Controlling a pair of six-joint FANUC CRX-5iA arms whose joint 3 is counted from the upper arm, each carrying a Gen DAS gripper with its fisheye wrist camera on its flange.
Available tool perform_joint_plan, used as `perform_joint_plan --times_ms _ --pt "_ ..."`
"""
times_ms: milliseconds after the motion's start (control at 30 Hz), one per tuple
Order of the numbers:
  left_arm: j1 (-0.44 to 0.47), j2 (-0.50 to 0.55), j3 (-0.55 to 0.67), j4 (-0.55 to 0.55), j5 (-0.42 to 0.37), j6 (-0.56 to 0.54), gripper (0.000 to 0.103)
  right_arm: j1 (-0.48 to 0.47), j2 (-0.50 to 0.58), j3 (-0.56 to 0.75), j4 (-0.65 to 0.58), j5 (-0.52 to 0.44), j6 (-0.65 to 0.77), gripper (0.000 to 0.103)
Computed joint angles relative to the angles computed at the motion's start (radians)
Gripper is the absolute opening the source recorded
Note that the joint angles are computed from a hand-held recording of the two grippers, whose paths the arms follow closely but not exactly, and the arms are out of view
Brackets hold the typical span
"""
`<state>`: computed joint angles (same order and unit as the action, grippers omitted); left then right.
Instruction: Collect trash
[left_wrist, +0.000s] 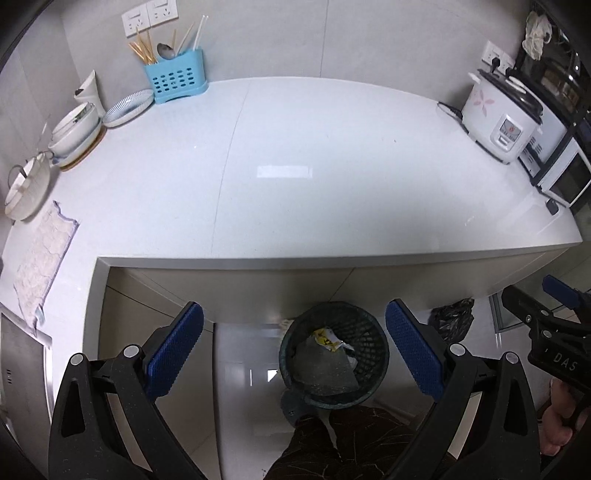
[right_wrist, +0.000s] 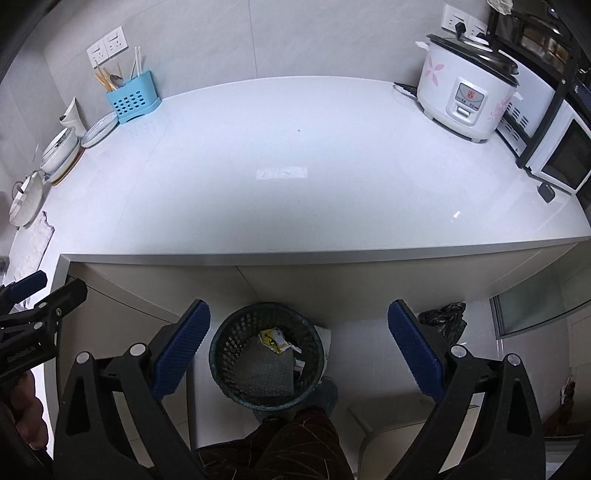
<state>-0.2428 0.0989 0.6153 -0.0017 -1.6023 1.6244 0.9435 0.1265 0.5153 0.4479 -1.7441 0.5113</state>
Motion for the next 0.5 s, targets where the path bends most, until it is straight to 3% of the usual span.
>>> perform_joint_plan --times_ms 500 --pt "0.019 0.053 0.168 0.030 -0.101 -0.017 0.097 0.007 0.104 0.258 0.048 -0.114 0.056 0.093"
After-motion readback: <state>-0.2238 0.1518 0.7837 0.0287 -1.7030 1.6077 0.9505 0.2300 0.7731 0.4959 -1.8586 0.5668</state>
